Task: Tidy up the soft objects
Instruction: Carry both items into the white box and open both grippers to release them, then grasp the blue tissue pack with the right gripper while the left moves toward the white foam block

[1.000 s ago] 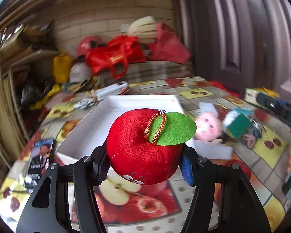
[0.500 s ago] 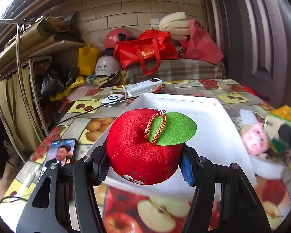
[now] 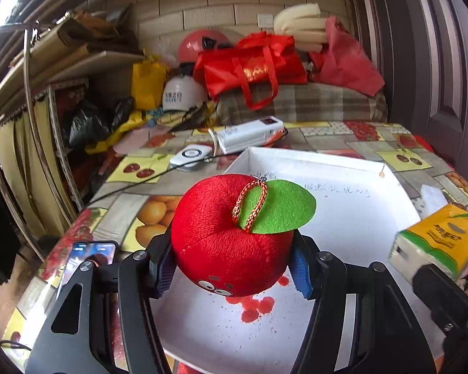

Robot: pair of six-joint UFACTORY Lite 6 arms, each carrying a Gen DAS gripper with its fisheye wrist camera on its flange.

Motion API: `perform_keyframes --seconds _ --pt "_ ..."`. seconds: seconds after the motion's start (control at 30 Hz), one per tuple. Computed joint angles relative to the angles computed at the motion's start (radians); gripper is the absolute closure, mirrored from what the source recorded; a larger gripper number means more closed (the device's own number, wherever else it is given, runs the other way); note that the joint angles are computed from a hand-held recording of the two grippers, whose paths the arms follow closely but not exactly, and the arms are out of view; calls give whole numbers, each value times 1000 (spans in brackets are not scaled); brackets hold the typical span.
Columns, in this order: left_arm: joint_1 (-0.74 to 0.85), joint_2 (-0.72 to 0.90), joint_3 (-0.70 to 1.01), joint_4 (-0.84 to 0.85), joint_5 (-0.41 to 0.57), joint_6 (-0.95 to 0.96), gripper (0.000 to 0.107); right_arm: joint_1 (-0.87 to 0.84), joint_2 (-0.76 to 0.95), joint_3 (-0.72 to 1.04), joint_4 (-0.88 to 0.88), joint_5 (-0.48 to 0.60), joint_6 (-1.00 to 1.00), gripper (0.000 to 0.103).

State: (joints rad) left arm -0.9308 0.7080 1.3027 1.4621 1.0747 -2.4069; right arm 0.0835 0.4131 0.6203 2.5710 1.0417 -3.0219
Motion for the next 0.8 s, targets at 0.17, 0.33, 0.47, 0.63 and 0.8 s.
perform_keyframes --seconds 0.17,0.33,0.47,0.63,0.8 --pt "42 18 40 -49 -58 57 40 57 24 44 78 -39 -4 28" --pt "11 18 28 -68 28 0 4 58 13 29 86 -32 -14 16" --pt "-11 6 1 -67 87 -56 4 55 10 34 84 -41 -1 10" --pt "-18 -16 -37 -58 108 -106 4 48 2 18 84 -12 -9 9" --pt "-36 -33 -72 -34 136 -159 4 19 4 10 59 32 17 9"
